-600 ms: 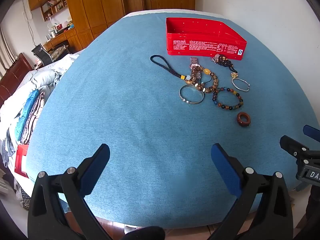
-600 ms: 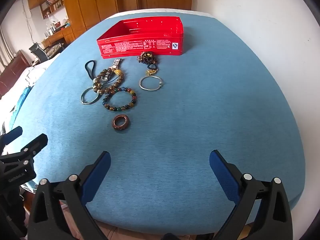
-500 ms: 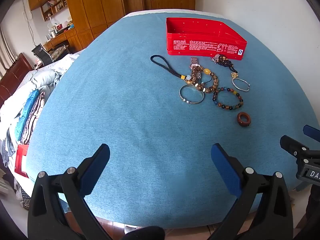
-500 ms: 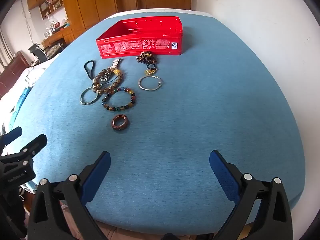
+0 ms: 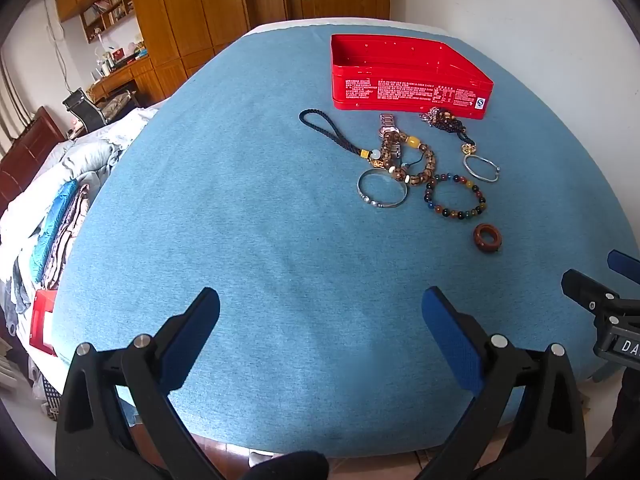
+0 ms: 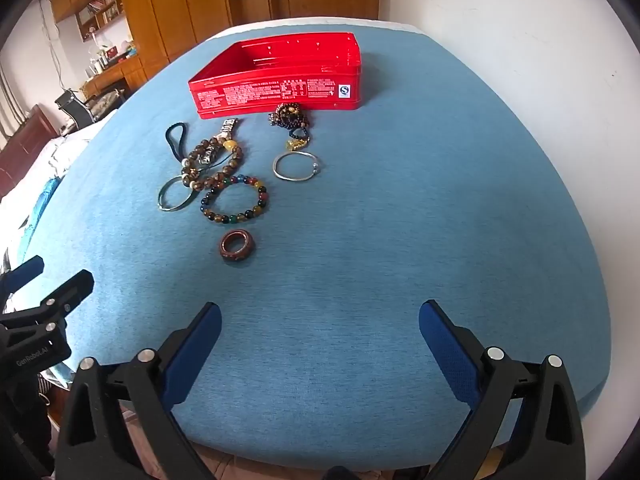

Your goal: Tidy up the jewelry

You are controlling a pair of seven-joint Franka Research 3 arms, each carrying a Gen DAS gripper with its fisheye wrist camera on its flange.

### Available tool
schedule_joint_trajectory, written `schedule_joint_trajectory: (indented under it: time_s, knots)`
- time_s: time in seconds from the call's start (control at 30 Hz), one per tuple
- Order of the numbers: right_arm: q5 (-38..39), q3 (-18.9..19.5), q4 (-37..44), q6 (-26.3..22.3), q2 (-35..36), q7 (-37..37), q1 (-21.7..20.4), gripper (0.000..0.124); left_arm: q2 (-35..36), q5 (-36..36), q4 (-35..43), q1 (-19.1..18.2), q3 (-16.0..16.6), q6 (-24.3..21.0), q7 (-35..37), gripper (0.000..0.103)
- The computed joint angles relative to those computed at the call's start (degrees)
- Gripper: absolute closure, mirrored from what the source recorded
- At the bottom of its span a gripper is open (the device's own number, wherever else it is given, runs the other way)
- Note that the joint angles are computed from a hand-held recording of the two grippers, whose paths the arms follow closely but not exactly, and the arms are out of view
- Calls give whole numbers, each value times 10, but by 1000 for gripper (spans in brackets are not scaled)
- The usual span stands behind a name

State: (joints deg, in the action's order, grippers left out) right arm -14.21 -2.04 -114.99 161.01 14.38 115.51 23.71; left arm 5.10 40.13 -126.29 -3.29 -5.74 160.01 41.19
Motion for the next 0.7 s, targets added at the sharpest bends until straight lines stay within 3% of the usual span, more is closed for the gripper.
schedule_joint_trajectory:
  time_s: [0.7]
  knots:
    - [5,1,-3,1,-2,-5,-2,25,1,0,1,0,0,-1,0,3]
